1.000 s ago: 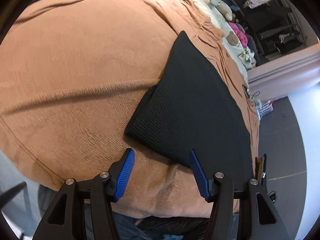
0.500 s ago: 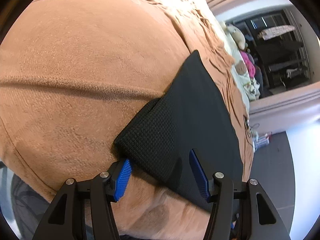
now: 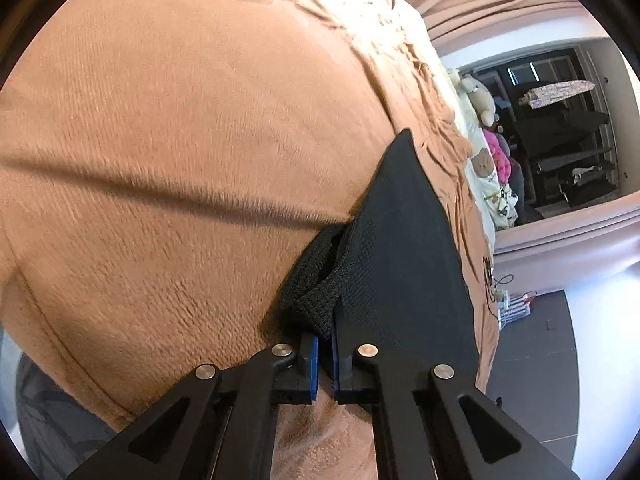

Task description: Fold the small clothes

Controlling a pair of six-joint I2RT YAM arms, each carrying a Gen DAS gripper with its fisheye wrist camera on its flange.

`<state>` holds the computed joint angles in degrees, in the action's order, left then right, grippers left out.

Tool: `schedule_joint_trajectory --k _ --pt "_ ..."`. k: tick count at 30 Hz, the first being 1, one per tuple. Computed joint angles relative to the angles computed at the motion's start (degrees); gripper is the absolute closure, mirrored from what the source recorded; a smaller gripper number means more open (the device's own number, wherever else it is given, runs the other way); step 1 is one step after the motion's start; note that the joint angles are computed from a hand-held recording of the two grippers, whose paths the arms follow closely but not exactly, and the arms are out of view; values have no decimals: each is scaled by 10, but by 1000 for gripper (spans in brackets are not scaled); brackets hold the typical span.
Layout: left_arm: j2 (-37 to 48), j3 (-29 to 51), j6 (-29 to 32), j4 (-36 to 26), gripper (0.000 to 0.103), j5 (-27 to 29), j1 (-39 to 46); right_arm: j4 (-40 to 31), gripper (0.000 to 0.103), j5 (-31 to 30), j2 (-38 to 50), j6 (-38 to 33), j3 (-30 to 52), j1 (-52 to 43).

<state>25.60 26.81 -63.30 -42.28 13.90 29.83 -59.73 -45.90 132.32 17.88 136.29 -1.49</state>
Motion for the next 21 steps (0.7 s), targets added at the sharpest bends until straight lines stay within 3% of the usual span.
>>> schedule_joint_trajectory --k 6,13,16,19,21 --pt "-5 45 -13 -26 100 -40 -28 34 103 -1 -54 12 -68 -10" --pt "-52 88 20 -102 100 9 33 49 103 1 -132 -24 -171 -15" --pt "-54 64 46 -105 100 59 74 -6 101 25 -105 -89 -122 -10" --pt "-42 43 34 -93 99 54 51 -51 96 59 -81 -121 -81 -2" --pt "-42 31 33 -92 97 57 45 -45 73 108 -95 -137 -84 5"
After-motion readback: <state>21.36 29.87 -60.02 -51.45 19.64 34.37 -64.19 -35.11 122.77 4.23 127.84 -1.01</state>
